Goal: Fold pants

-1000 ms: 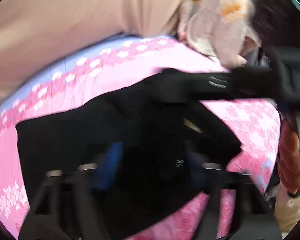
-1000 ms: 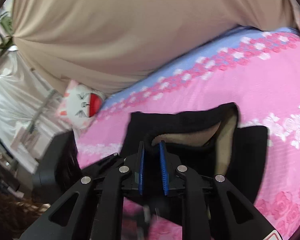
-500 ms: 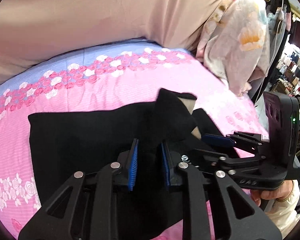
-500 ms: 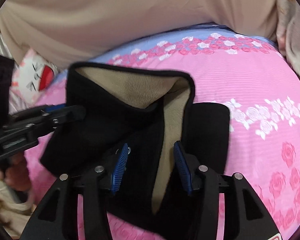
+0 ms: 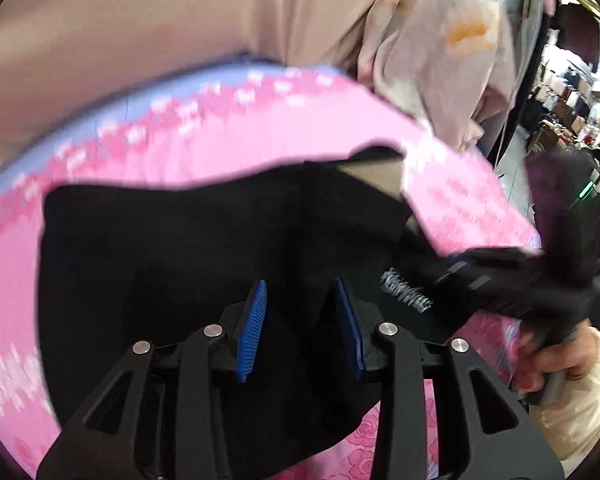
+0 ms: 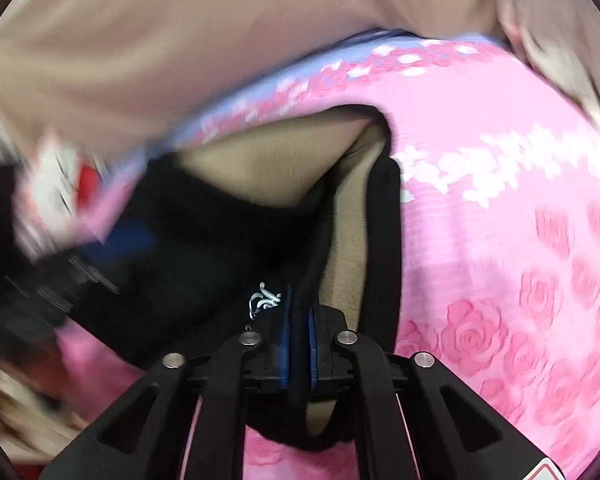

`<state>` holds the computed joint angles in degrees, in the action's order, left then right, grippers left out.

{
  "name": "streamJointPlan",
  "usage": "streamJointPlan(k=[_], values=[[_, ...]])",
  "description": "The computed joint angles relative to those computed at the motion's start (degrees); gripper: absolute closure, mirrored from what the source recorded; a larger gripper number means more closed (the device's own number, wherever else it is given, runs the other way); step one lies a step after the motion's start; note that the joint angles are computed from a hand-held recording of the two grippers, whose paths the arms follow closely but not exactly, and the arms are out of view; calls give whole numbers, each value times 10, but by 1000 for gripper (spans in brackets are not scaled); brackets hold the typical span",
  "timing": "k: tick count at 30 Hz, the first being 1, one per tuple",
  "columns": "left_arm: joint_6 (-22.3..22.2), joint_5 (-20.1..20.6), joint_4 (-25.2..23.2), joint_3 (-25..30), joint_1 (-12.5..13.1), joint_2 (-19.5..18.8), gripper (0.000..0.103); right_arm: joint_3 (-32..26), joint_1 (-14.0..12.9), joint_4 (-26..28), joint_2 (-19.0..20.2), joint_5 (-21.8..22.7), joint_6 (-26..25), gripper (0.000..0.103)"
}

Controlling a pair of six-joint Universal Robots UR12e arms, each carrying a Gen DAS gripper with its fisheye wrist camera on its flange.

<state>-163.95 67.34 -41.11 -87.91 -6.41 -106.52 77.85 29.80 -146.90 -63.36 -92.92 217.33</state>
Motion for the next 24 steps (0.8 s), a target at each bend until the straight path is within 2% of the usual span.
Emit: streamJointPlan(k=[1, 2, 3, 4, 5, 7, 8, 10, 12, 14, 16, 17, 20, 22, 23, 24], values=[[-5, -10, 3, -5, 4, 4, 69, 3, 0, 1, -6, -2, 9, 89], [-8, -26, 13, -13, 10, 12, 69, 6, 4, -8, -11, -26, 11, 85], [-13, -41, 26, -19, 17, 19, 64, 9, 10, -15, -18, -64, 4, 77], [-23, -54, 45, -26, 25, 26, 57, 11, 11, -15, -22, -78, 2, 75], [-33, -59, 60, -31, 30, 31, 38, 15, 9, -22, -27, -81, 6, 75], [-72, -47, 108, -40, 42, 40, 26, 22, 3, -41, -32, -76, 19, 75], [-83, -34, 123, -42, 45, 40, 26, 24, 0, -49, -34, -75, 24, 75], [-96, 45, 129, -32, 38, 32, 26, 13, -4, -61, -27, -73, 25, 73], [-106, 112, 114, -15, 30, 15, 26, -2, -10, -62, -16, -63, 13, 73], [-124, 143, 77, 5, 29, -6, 27, -23, -12, -31, -2, -49, 0, 73], [-141, 162, 52, 13, 30, -17, 26, -46, -11, 37, 11, -52, -14, 72], [-144, 159, 53, 9, 33, -17, 25, -48, -9, 47, 13, -53, -15, 72], [-138, 176, 69, -4, 35, -15, 22, -13, -8, -15, 0, -39, -1, 72], [-138, 197, 82, -13, 35, -13, 18, 25, -9, -80, -18, -53, 36, 71], [-141, 196, 84, -17, 37, -12, 16, 35, -10, -85, -24, -63, 51, 70], [-149, 186, 81, -19, 41, -12, 16, 37, -10, -66, -28, -72, 59, 69]])
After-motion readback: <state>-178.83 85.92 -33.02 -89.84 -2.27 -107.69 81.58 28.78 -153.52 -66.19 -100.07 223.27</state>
